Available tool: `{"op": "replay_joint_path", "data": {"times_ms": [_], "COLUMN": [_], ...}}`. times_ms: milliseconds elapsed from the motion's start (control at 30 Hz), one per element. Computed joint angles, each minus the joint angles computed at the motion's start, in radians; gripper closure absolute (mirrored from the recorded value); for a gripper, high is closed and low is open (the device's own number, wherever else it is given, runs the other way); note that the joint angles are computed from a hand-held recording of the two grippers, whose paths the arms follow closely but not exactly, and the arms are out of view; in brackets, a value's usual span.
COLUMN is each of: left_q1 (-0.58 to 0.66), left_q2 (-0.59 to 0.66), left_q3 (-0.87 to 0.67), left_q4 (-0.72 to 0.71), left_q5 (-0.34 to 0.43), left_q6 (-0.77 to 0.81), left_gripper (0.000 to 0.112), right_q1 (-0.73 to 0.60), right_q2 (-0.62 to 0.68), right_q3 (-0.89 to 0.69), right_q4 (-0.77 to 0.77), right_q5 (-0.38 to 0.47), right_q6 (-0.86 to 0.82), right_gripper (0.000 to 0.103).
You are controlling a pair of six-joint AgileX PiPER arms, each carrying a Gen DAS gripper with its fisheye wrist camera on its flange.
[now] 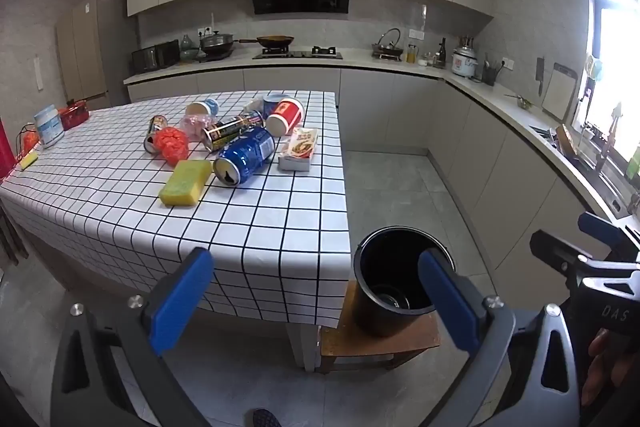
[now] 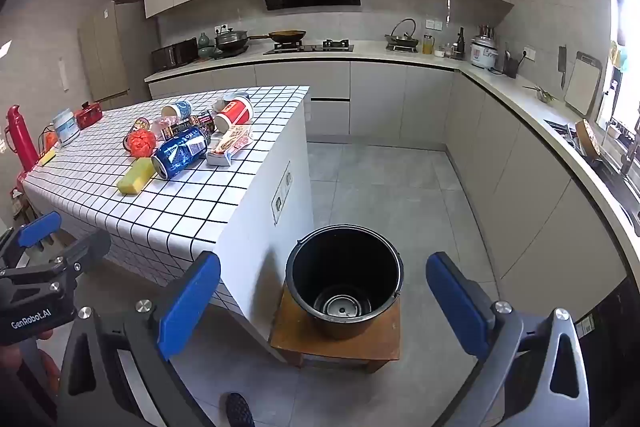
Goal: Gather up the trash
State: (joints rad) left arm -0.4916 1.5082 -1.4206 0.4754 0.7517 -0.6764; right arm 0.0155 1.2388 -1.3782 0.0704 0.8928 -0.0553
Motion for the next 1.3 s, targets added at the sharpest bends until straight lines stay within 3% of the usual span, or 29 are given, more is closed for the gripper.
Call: {"op": "replay_joint_path", "data": {"times_ms": [267,400,1300], "left_q1": [-0.001,-0.003,-0.019], "left_q2": [0.008,-0.012,-0.023], "left_q3": [-0.038,0.013,0.01], "left_q4": [-0.003,0.02,0.034], "left_q5": [0.038,0.003,0.013], "left_q6": [0.015,-0.006,-0.011], "left_gripper": [0.009,0.009,0.009], "right_q1": [0.003,0.03,-0.002], "right_q2": [-0.001,0.002,-0.028], "right_q3": [-0.004,-0.017,-0.002], "right_q4": [-0.001,-0.03,-0.005], "right_q5": [0.002,0.009,0.006], "right_q6": [0.005,0.041,0.007], "right_gripper": [0.0,0.0,0.0]}}
